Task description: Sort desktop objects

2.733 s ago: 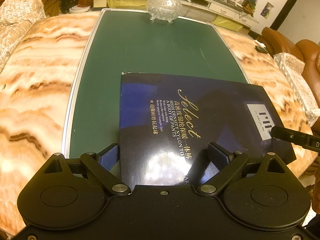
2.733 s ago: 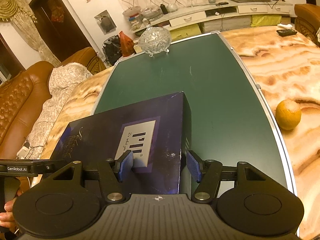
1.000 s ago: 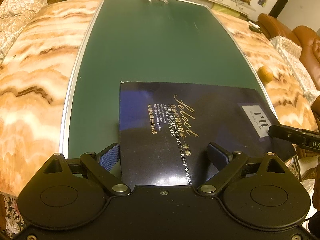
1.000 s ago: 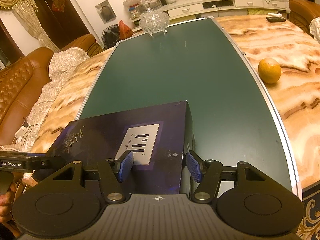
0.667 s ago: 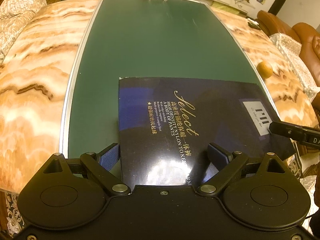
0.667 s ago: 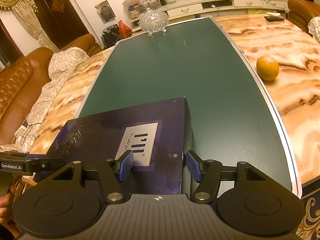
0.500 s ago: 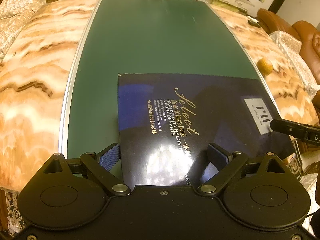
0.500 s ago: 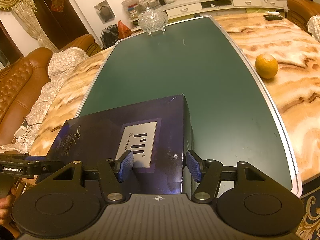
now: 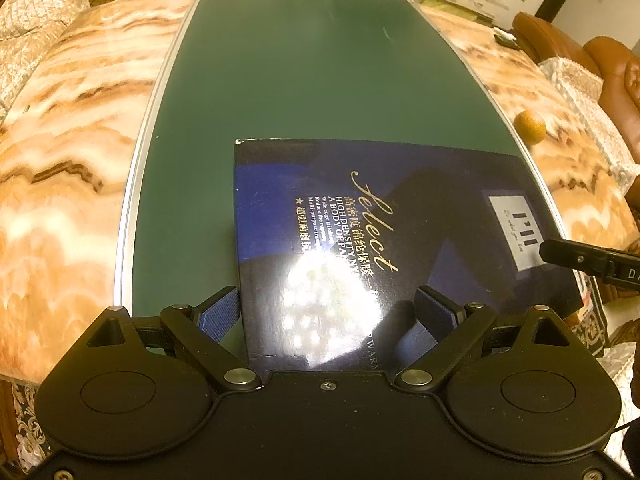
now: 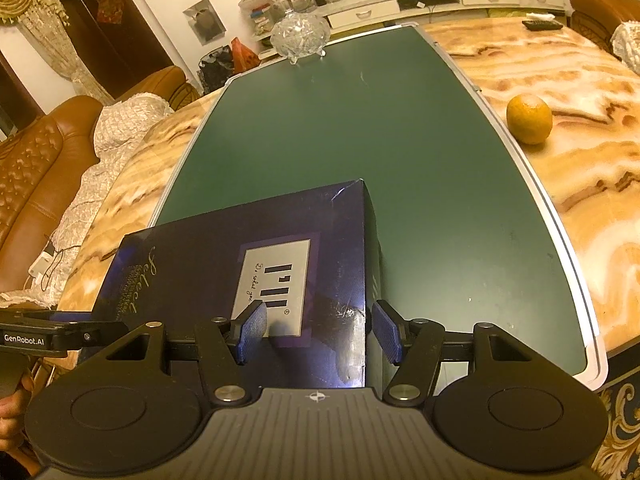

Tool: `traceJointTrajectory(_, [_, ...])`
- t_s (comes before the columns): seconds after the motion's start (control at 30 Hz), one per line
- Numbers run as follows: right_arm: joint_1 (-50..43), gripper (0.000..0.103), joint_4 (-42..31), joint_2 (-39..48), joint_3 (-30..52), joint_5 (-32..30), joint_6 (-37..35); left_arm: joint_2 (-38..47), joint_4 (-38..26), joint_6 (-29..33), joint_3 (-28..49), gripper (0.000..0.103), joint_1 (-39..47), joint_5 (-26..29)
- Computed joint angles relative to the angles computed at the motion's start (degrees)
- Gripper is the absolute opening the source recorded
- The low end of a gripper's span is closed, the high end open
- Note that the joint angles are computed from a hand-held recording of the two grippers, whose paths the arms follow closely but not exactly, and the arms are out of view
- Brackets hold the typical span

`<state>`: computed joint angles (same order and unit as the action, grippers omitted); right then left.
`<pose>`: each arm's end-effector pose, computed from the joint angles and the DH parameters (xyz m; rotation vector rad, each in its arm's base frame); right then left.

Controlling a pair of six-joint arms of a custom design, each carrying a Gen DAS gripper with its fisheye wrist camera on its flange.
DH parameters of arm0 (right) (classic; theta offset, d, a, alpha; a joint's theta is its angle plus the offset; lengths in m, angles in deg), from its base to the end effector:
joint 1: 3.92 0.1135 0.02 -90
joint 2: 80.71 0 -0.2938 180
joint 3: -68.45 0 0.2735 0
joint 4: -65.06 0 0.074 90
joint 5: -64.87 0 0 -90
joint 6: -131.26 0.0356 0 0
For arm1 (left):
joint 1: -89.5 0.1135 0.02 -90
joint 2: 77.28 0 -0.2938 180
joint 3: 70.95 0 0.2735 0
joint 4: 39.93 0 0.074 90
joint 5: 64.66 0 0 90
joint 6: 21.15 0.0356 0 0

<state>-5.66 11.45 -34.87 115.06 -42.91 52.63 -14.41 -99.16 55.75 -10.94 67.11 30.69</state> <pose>0.1542 0.0062 0.2420 0.1538 2.4828 0.4573 0.1933 -0.0832 0.2646 0.2487 2.6760 -0.3231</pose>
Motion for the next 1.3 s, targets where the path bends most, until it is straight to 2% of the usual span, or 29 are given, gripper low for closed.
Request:
traceJointTrajectory(0.4, [2.0, 0.063, 0.8, 0.3, -0.7, 2.0, 0.7, 1.0, 1.3, -0.2, -1.3, 0.094, -0.1, -0.2])
traceJointTrajectory(0.57, [1.1, 0.063, 0.5, 0.9, -0.7, 1.0, 0.7, 1.3, 1.6, 0.4, -1.6, 0.094, 1.0, 0.9])
traceJointTrajectory(0.73, [1.2, 0.063, 0.5, 1.0, -0.9, 1.3, 0.9, 1.5, 2.1, -0.4, -1.9, 0.094, -0.1, -0.3])
traceJointTrajectory(1.03, [6.8, 0.063, 1.0, -0.5, -1.1, 7.4, 3.1, 1.0, 1.8, -1.2, -2.2, 0.096, -1.0, -1.6])
traceJointTrajectory(1.3, [21.6, 0.063, -3.0, -3.1, 1.0, 21.4, 9.4, -2.5, -0.7, -7.8, -1.2, 0.098, -9.4, -11.5])
